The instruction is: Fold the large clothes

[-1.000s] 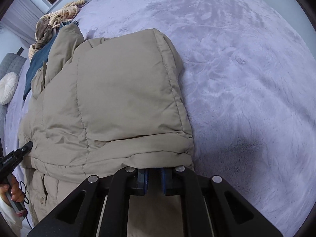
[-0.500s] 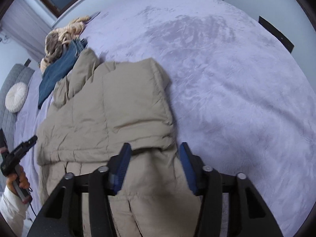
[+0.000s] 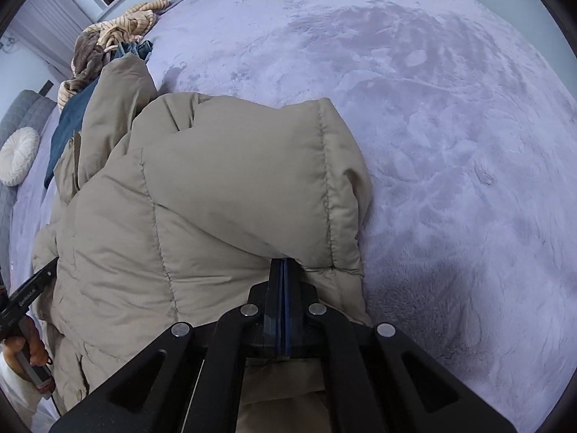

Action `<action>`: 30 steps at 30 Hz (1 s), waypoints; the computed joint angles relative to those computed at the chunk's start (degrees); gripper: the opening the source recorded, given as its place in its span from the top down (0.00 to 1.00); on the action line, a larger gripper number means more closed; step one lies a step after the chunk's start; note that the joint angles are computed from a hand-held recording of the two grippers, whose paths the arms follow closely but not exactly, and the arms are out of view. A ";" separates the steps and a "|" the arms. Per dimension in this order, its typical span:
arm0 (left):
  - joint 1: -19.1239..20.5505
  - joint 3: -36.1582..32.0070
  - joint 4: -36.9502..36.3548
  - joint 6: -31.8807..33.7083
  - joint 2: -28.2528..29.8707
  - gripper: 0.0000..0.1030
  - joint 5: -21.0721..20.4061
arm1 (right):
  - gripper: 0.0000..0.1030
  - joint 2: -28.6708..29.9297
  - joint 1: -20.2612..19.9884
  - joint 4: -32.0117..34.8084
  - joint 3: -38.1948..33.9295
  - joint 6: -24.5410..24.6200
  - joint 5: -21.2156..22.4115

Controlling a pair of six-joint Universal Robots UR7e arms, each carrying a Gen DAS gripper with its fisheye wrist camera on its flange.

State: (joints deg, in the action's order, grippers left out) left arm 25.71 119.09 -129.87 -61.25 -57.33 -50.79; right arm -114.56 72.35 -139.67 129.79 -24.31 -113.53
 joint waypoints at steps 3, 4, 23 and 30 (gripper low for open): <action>-0.51 -1.08 3.58 -3.27 -1.27 0.75 -0.68 | 1.00 -0.75 1.22 1.40 -0.36 0.47 -1.65; -1.01 -1.49 5.34 -4.41 -1.76 0.75 -0.64 | 0.96 -1.19 1.86 2.20 -0.65 0.86 -2.33; -14.22 -1.98 26.27 -25.59 -10.19 0.54 -10.64 | 0.96 -18.75 3.81 31.37 -3.36 9.81 -4.19; -18.25 -3.00 31.20 -34.27 -11.59 0.00 -12.81 | 0.82 -21.58 4.59 37.72 -4.72 12.15 -4.17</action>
